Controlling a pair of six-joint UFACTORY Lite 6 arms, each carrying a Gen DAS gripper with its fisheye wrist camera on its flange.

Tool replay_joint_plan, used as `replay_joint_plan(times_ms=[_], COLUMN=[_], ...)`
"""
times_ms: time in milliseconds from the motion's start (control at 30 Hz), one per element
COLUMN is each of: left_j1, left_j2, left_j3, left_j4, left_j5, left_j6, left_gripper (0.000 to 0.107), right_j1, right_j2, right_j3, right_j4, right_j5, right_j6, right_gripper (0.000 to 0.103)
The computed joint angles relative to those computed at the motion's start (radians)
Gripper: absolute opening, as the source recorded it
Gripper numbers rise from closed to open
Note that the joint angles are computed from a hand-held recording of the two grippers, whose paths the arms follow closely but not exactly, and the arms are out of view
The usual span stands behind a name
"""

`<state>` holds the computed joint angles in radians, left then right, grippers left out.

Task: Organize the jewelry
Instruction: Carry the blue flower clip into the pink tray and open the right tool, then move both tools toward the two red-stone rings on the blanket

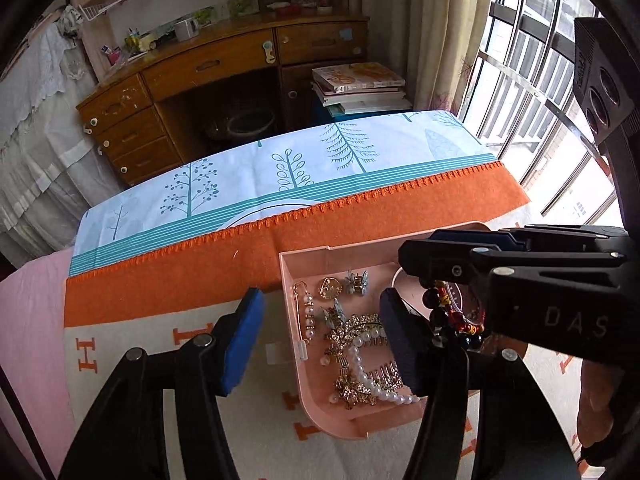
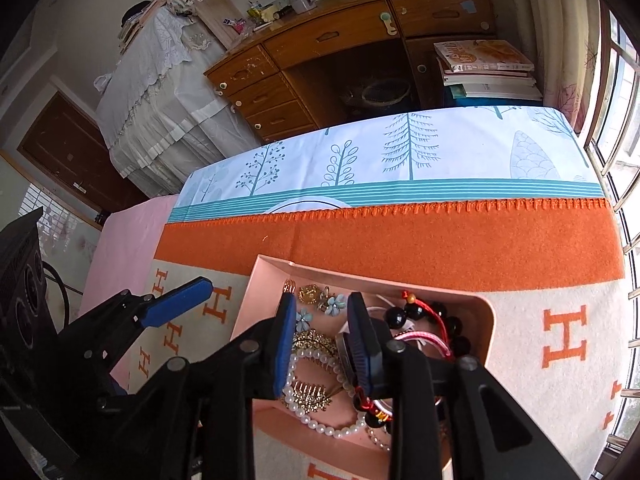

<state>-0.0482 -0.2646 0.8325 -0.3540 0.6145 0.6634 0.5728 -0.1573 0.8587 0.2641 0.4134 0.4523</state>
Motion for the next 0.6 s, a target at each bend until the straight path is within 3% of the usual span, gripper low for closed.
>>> replay_joint_plan(times_ms=[233, 600], left_j1=[0.012, 0.088], left_j2=[-0.152, -0.544], left_j3=[-0.06, -0.188], left_j4=[0.016, 0.014], left_j5=[0.07, 0.318], left_j6=[0.005, 0.074], left_gripper=[0.064, 0.079], right_j1=[0.061, 0.334], right_j2=[-0.144, -0.417], right_j3=[-0.053, -0.159], right_j4=[-0.2, -0.561], right_j5=[0.053, 0.237], right_j6=[0.208, 0.676], right_gripper=[0.027, 0.027])
